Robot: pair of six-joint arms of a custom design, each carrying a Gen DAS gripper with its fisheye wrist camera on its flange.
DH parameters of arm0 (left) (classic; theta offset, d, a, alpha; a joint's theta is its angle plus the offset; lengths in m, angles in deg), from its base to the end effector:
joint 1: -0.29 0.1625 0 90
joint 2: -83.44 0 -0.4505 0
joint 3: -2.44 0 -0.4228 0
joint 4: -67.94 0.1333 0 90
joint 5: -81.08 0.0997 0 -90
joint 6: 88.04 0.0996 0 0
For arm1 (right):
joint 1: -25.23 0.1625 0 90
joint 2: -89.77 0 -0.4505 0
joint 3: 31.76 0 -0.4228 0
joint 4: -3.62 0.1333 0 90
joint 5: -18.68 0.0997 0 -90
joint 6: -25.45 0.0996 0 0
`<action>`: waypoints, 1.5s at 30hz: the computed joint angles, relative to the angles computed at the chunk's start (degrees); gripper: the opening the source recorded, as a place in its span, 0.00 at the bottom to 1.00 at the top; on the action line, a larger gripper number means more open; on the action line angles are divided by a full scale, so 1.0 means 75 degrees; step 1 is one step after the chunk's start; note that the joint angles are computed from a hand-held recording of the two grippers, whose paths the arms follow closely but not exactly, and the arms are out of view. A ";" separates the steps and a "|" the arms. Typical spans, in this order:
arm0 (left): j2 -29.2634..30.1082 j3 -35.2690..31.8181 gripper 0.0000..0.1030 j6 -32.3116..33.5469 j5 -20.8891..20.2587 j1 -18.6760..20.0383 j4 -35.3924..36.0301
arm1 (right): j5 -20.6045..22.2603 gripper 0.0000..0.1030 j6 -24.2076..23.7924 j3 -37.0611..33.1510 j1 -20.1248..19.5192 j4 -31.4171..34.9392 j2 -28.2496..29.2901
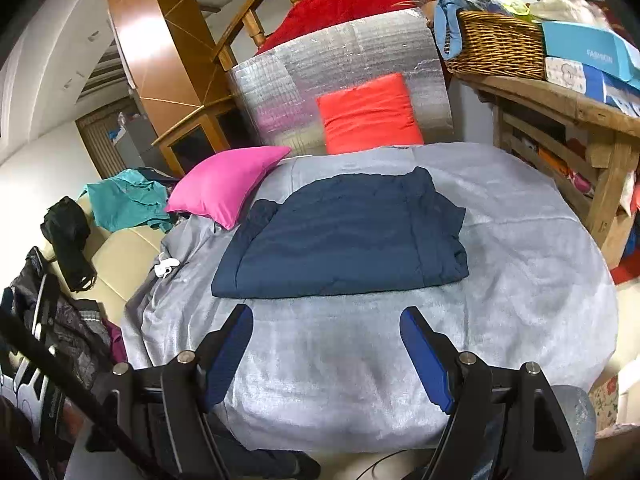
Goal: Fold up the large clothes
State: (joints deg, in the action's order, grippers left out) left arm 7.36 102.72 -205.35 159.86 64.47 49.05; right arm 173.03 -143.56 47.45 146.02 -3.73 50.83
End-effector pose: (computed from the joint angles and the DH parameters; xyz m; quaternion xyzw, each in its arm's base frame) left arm -0.1161 -0.5905 0.3181 0.4662 0.5728 -0.6131 0.2805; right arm 0.3727 -0.5404 0.0652 -0.1228 -0.7762 0.5446 0.2929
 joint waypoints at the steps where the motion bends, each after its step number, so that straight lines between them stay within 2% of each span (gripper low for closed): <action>1: -0.0029 0.0130 0.98 0.0180 0.0037 -0.0005 -0.0298 | -0.0038 0.77 0.0048 -0.0008 -0.0014 0.0053 0.0008; 2: -0.0043 0.0206 0.98 0.0251 0.0119 0.0008 -0.0438 | -0.0041 0.77 0.0082 -0.0023 -0.0030 0.0099 0.0021; 4: 0.0096 0.0037 0.98 0.0136 0.0241 0.0036 -0.0022 | -0.0066 0.77 0.0115 -0.0093 -0.0080 0.0191 0.0063; 7: 0.0516 -0.0446 0.98 0.0095 0.0000 0.0037 0.0686 | -0.0171 0.77 0.0334 -0.0253 -0.0196 0.0515 0.0126; 10: 0.0582 -0.0433 0.98 0.0216 -0.0226 0.0013 0.0468 | -0.0169 0.77 0.0006 0.0021 -0.0179 -0.0016 -0.0040; 16: 0.0551 -0.0382 0.98 0.0139 -0.0174 0.0039 0.0272 | -0.0183 0.77 -0.0173 0.0223 -0.0221 -0.0340 -0.0181; 18: 0.0676 -0.0623 0.98 0.0059 -0.0176 0.0074 0.0680 | -0.0179 0.77 -0.0360 0.0132 -0.0281 -0.0322 -0.0144; 21: 0.0902 -0.1064 0.98 -0.0160 -0.0250 0.0110 0.1292 | -0.0161 0.77 -0.0257 -0.0100 -0.0347 0.0005 -0.0067; 24: 0.1193 -0.1758 0.98 -0.0706 -0.0398 0.0187 0.2283 | -0.0151 0.77 -0.0454 -0.0008 -0.0316 -0.0281 -0.0139; 27: 0.1564 -0.2699 0.98 -0.1564 -0.0540 0.0215 0.3718 | -0.0051 0.77 -0.0564 -0.0111 -0.0285 -0.0245 -0.0098; 30: 0.1773 -0.3247 0.98 -0.2065 -0.0532 0.0199 0.4599 | 0.0152 0.77 -0.0578 -0.0238 -0.0233 -0.0194 -0.0049; 34: 0.1872 -0.3482 0.98 -0.2304 -0.0628 0.0113 0.5109 | 0.0232 0.80 -0.0691 -0.0276 -0.0163 -0.0267 -0.0046; 40: 0.2082 -0.3878 0.98 -0.2690 -0.0890 0.0014 0.5964 | 0.0278 0.82 -0.0531 -0.0560 -0.0117 0.0164 0.0142; 45: 0.2106 -0.3892 0.98 -0.2722 -0.0983 -0.0004 0.6022 | 0.0249 0.82 -0.0590 -0.0585 -0.0096 0.0192 0.0171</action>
State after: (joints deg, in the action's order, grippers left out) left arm 23.16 73.53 -225.77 152.49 64.44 94.22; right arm 174.90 -147.99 43.06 145.30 -2.29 52.11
